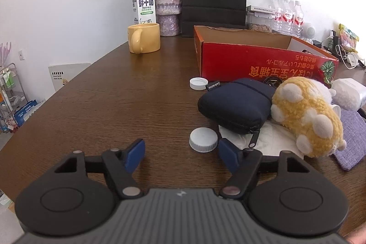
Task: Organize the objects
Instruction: 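Grasp the crumpled plastic bag with the right gripper while the left gripper grasps a white bottle cap, then carry the bag and cap into the red cardboard box and open both grippers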
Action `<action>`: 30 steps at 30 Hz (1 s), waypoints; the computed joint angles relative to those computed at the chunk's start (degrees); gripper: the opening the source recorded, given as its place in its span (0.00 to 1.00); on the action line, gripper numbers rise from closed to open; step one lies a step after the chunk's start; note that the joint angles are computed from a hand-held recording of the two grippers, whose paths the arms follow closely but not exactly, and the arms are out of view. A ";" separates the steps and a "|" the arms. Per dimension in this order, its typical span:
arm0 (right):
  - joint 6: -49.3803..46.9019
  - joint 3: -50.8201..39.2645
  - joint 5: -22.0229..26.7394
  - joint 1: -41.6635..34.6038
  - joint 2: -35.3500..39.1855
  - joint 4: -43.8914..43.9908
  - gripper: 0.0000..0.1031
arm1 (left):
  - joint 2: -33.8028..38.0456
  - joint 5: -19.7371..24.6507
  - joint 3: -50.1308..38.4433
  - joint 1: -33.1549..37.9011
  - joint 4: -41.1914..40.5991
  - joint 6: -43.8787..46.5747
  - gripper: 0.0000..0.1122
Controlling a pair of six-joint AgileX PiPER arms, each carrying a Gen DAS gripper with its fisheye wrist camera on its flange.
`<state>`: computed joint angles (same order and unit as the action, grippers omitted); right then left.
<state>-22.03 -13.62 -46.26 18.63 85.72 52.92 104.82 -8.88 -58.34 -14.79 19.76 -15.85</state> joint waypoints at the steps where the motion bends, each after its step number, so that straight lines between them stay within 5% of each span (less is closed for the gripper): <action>1: 0.17 -0.08 0.02 -0.08 0.22 -0.41 0.76 | 0.31 0.06 -0.37 -0.13 -0.58 0.86 0.63; 6: 0.19 -0.19 -1.05 0.64 1.51 -0.61 0.65 | 2.10 1.13 -3.11 -0.30 8.89 -8.20 0.52; 10: -0.78 -0.22 -0.89 1.05 1.29 -0.33 0.57 | 2.43 0.03 -3.70 -0.08 20.44 -18.75 0.25; 15: 0.89 0.62 -0.13 0.48 0.12 -2.76 0.45 | 2.18 -1.41 -2.80 -0.03 20.97 -19.32 0.25; 24: -2.21 1.05 -1.38 2.71 -3.21 0.75 0.41 | -1.31 -3.72 0.26 0.97 7.55 -7.30 0.25; 30: -5.73 -1.57 -0.48 1.57 -5.88 -0.86 0.40 | -3.27 -4.97 -1.61 1.08 8.68 -9.17 0.25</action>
